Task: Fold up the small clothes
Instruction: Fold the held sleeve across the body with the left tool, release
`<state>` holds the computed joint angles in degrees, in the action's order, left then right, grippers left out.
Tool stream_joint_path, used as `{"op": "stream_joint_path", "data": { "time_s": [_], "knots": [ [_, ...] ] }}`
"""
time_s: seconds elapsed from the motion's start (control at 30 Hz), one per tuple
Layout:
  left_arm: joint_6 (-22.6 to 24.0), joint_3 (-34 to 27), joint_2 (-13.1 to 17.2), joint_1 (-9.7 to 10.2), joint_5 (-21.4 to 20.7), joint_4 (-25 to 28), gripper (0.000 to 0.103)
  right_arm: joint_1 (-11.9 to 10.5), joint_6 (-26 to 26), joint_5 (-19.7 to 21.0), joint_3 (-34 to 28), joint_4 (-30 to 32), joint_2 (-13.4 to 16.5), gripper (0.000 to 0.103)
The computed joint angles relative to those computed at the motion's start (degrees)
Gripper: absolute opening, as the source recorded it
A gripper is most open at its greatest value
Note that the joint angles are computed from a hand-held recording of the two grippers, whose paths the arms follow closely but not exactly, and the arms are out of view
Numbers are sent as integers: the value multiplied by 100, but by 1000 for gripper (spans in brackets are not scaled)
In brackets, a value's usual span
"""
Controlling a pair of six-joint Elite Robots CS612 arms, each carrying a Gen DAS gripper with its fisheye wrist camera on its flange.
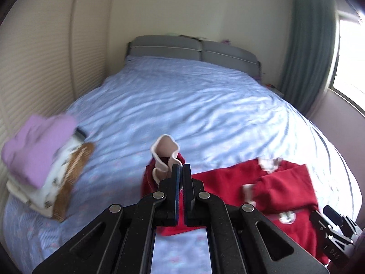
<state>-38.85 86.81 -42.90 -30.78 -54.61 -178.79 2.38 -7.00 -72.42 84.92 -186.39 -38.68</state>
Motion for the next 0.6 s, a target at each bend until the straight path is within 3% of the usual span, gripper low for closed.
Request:
{"op": "stream_joint_path", "data": {
  "time_s": [0.23,0.4,0.6],
  "knots": [
    [631,-1374,575,-271,-253,649,4,-485,616,31,-114,28,66,59],
    [1049,-2551,1174,-431,-538,1263,4,-806,941,-5,-240,106,152,59],
    [1273,-4053,1986,-561,-852,2112,4,-1096,976,-38,-350,91,258,59]
  ]
}}
